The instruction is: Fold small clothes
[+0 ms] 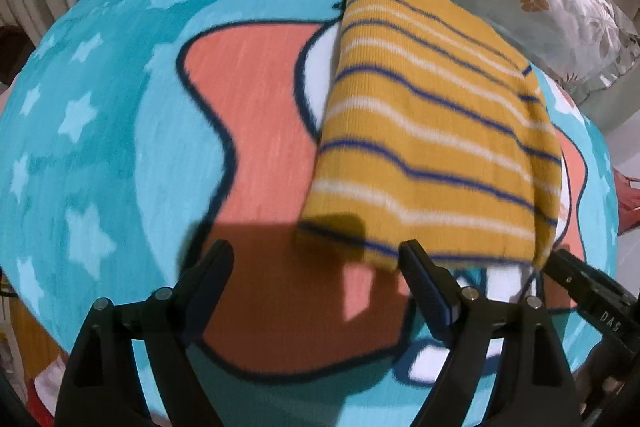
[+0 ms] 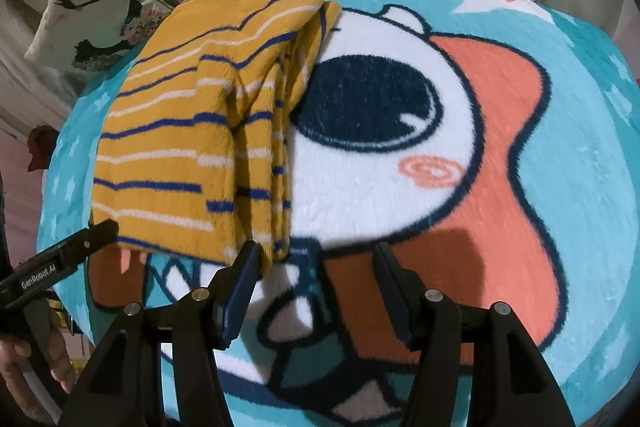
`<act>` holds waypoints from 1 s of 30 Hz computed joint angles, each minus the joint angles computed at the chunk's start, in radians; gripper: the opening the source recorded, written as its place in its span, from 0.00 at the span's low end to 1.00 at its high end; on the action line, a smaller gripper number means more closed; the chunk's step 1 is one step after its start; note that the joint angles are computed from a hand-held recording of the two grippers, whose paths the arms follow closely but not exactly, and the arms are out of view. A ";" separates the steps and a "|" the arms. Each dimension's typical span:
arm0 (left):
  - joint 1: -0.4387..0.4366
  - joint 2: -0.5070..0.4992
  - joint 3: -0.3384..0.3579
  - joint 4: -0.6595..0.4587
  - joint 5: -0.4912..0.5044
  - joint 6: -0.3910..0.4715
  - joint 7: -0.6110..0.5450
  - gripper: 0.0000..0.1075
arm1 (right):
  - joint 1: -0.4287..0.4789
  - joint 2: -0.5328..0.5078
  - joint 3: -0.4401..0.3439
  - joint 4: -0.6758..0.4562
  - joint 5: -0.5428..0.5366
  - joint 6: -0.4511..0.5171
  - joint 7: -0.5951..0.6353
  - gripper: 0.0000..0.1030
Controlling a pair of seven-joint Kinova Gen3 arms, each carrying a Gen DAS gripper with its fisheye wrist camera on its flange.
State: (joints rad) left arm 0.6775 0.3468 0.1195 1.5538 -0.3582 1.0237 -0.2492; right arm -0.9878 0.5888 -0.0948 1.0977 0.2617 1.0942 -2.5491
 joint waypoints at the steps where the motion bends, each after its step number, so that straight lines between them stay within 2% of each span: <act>1: 0.003 -0.002 0.004 0.006 0.008 0.004 0.006 0.78 | -0.001 0.003 -0.001 -0.007 -0.001 0.011 0.004 0.61; 11: 0.111 -0.014 0.037 0.051 -0.015 0.080 0.141 0.79 | -0.071 -0.041 -0.014 0.080 0.058 0.047 -0.008 0.63; 14: 0.144 -0.006 0.049 0.050 -0.025 0.115 0.186 0.84 | -0.089 -0.046 -0.018 0.093 0.078 0.061 -0.017 0.65; 16: 0.168 0.009 0.054 0.041 -0.030 0.147 0.215 0.94 | -0.104 -0.051 -0.020 0.106 0.095 0.066 -0.026 0.66; 20: 0.182 0.015 0.057 0.038 -0.030 0.157 0.239 0.96 | -0.135 -0.037 -0.022 0.093 0.133 0.104 -0.022 0.72; 24: 0.167 0.019 0.061 0.025 -0.012 0.163 0.207 0.96 | -0.151 -0.019 -0.017 0.070 0.148 0.142 -0.025 0.79; 28: 0.140 0.021 0.049 0.019 -0.016 0.154 0.166 0.96 | -0.151 -0.017 -0.012 0.075 0.150 0.137 -0.054 0.87; 30: 0.131 0.022 0.045 0.010 -0.009 0.157 0.159 0.96 | -0.149 -0.033 -0.011 0.112 0.156 0.090 -0.083 0.95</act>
